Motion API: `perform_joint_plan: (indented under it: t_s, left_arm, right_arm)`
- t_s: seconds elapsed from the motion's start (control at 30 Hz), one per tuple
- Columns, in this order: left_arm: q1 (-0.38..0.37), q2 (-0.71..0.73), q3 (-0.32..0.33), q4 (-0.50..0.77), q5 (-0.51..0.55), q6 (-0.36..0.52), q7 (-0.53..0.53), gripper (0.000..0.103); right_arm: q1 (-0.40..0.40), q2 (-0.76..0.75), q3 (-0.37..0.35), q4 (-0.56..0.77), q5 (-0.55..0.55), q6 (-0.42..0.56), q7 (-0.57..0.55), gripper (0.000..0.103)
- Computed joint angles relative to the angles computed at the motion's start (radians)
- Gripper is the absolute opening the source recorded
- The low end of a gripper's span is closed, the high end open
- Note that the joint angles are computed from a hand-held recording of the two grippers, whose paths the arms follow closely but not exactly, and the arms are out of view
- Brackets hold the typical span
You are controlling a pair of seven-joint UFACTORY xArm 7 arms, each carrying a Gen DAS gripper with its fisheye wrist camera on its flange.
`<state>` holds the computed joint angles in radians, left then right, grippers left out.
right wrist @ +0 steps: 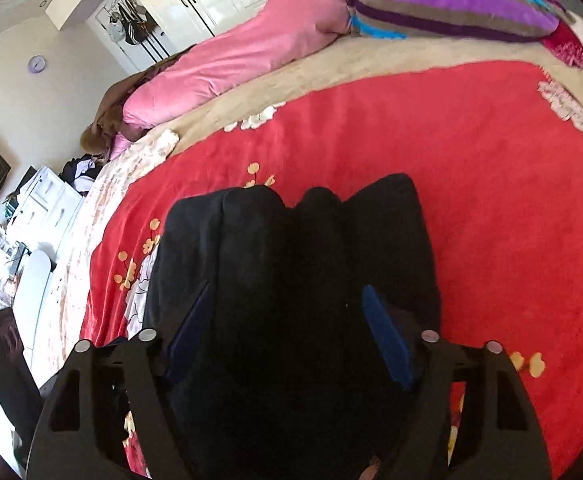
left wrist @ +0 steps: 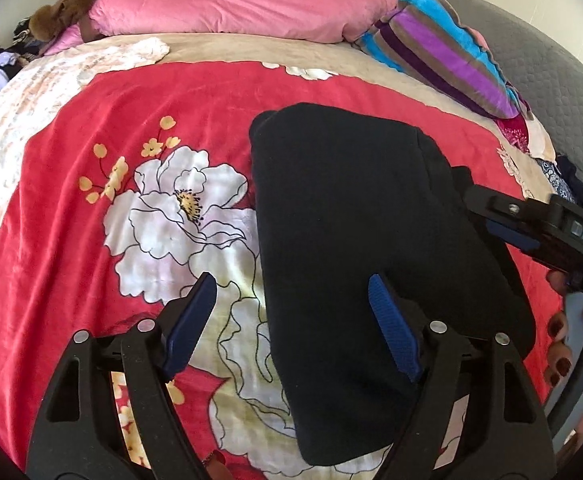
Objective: Fold small clothes
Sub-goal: 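Grasp the edge of the folded shirt with the right tool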
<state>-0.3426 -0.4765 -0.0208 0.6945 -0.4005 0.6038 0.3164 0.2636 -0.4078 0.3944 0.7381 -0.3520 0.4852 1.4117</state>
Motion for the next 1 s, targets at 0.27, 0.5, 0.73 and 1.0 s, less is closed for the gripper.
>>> perform_joint_plan:
  t_s: [0.27,0.5,0.73,1.0]
  left_arm:
    - [-0.007,-0.004,-0.002,-0.011,-0.002,-0.013,0.001,0.071]
    - [-0.005,-0.001,-0.005,-0.014,-0.001,-0.016,-0.021,0.071]
    - [-0.003,-0.007,-0.006,-0.011,0.009,-0.004,-0.037,0.071]
    - [-0.007,0.000,-0.014,-0.019,0.015,-0.021,-0.049,0.072]
  right_arm:
    - [0.025,0.102,-0.059,0.029,0.009,-0.065,-0.126,0.073]
    - [0.020,0.132,-0.034,0.053,-0.029,-0.092,-0.141,0.045]
    - [0.027,0.129,-0.040,0.057,-0.050,-0.059,-0.104,0.063]
    - [0.025,0.148,-0.036,0.050,-0.084,-0.099,-0.082,0.024]
